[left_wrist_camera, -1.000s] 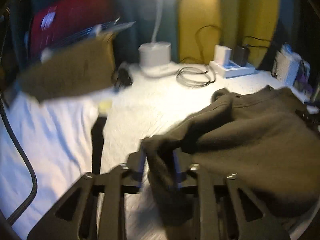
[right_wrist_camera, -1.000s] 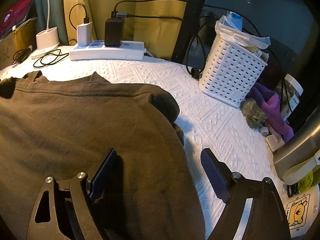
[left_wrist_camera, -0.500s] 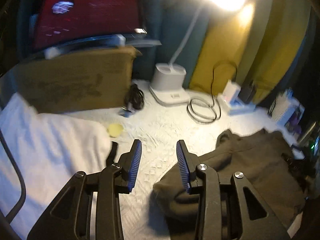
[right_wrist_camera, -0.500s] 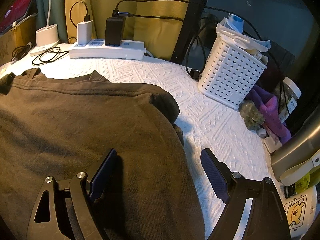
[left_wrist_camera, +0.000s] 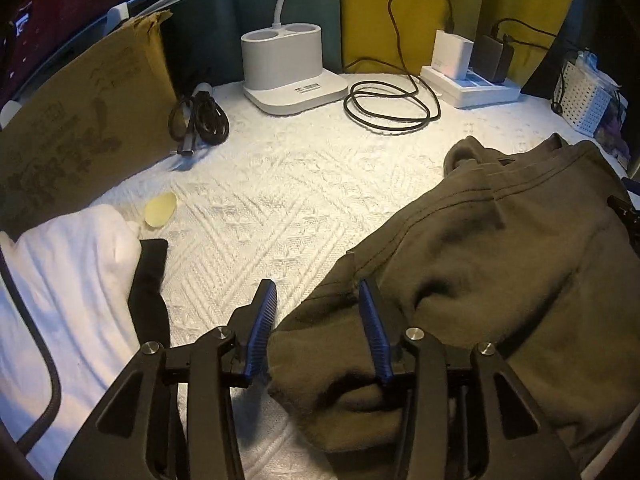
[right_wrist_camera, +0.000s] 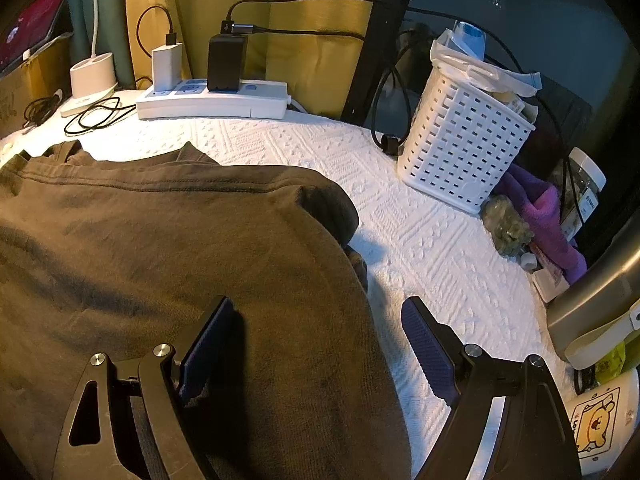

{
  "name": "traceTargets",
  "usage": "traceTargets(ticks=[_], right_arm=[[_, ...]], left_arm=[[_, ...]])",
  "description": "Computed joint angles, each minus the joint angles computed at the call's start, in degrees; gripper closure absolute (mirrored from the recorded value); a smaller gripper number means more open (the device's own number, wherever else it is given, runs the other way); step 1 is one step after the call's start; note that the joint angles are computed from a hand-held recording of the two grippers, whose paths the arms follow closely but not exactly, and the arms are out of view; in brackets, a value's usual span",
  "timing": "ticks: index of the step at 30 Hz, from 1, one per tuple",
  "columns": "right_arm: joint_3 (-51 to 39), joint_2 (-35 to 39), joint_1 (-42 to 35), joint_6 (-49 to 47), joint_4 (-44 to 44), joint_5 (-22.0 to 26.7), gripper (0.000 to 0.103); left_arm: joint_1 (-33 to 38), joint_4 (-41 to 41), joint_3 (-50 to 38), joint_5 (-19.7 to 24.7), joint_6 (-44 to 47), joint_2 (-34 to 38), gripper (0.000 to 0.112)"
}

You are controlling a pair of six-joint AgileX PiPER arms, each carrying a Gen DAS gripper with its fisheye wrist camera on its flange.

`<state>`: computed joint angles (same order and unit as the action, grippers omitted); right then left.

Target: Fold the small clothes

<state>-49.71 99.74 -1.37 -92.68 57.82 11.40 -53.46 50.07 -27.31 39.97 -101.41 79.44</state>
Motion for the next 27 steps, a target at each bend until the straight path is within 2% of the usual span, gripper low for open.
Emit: traceTargets(ticks=[2,3,4,5,10,12,13,14,20,22,24,25,27], right_arm=[[0.00,0.05,0.05,-0.10,0.18,-0.06,0.016],[0.10,0.01,0.11,-0.30,0.41,-0.18,0.016],[0.06,0.05,0.07,-0.44,0.50,-0.14,0.016],[0.03,0.08,0.05,-0.47,0.52,-0.09,0.016],[-0.60,0.45,-0.46,1.02,-0.66,1.24,0.016],[-2.39,1.33,-2.18,3.70,-2.76,5.04,0.016],[-4.24,2.17,-4.10,4.92,-3.16,9.18,0.016],[-5.47,2.73,-5.58,5.12,-2.51,12.23,0.016],[-13.68,5.17,-11.77,9.31,-0.09,26.52,0.016],[-17.30,7.00,-12.86,12.34,-0.67,29.86,0.016],[-19.73,8.36,-12.86,13.87,-1.32,29.69,0.017],[-21.82,9.74,-12.92,15.34,-2.08,30.45,0.020],[-25.71,12.40,-12.89,18.57,-3.81,32.23,0.054]], left_arm=[[-1.39,1.12,0.32,0.18,-1.67,0.16,0.077],[-1.62,2.32,0.48,-0.94,-1.96,0.49,0.085],[-1.26,2.90,0.45,-2.38,-1.32,0.48,0.101],[-2.20,3.32,-0.20,-1.75,-1.45,1.26,0.103],[-6.93,6.64,-2.03,7.60,-6.67,2.16,0.106],[-7.43,8.14,-1.95,10.49,-8.19,1.38,0.106],[-7.26,8.87,-1.93,11.66,-8.44,1.16,0.106],[-6.74,9.97,-1.65,12.11,-8.84,0.82,0.106],[0.51,16.67,-2.44,7.67,-8.74,4.26,0.106],[1.03,17.29,-3.21,8.12,-7.99,5.19,0.106],[1.47,16.88,-3.20,8.06,-7.57,5.47,0.106],[1.64,16.69,-2.94,7.79,-7.62,5.43,0.106],[0.92,15.76,-1.88,8.18,-8.17,5.15,0.106]])
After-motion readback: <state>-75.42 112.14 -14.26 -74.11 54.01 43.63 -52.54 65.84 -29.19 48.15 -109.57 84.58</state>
